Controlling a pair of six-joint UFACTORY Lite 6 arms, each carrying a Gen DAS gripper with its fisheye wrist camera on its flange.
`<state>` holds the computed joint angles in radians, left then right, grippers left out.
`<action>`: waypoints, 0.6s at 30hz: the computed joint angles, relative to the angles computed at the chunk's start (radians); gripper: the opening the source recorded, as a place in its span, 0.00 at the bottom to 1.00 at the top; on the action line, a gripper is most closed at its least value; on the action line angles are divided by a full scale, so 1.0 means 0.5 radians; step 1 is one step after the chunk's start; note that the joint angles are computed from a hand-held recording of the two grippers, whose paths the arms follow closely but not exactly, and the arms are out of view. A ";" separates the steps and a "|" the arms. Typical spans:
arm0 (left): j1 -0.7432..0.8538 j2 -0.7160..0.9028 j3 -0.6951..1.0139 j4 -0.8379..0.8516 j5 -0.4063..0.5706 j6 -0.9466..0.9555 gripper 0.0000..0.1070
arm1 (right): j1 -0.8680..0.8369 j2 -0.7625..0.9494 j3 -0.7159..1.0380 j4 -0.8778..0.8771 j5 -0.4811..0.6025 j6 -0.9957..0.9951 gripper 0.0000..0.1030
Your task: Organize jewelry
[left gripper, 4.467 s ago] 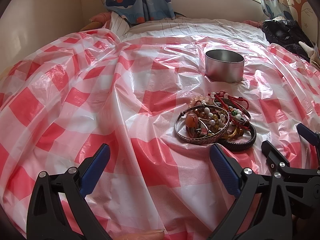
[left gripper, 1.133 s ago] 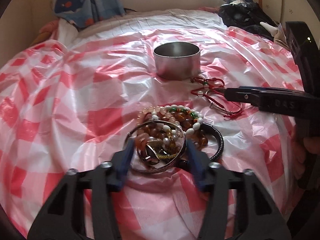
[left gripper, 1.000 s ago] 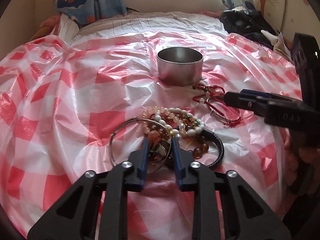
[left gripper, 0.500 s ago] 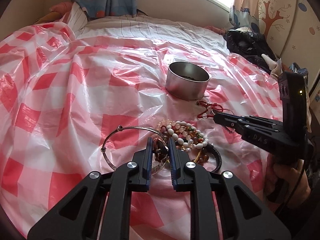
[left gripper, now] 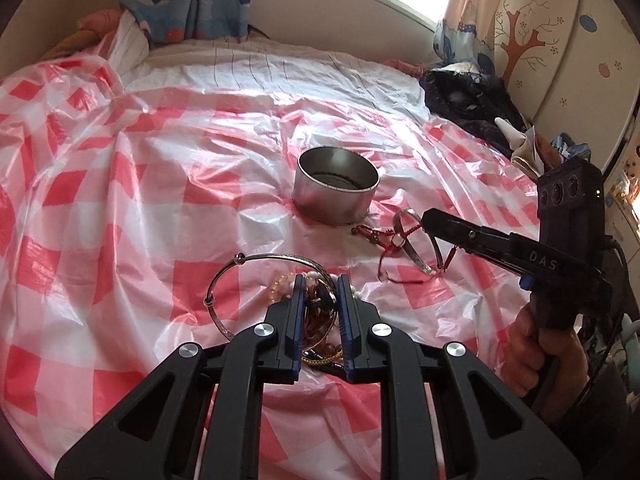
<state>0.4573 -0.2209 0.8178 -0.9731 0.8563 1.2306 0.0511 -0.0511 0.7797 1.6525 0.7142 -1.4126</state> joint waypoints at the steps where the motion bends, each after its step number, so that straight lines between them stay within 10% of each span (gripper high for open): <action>1: 0.021 0.035 0.016 -0.016 0.030 -0.005 0.14 | -0.004 -0.001 -0.002 0.016 0.028 -0.015 0.07; 8: 0.084 0.110 0.153 -0.115 0.246 0.011 0.13 | -0.096 -0.021 0.003 0.020 0.163 -0.001 0.07; 12: -0.192 0.282 0.302 0.350 -0.053 -0.337 0.21 | -0.118 0.003 0.010 0.007 0.147 0.028 0.07; 18: -0.065 0.456 0.374 0.237 0.075 -0.295 0.22 | -0.141 0.005 0.003 0.001 0.152 0.033 0.07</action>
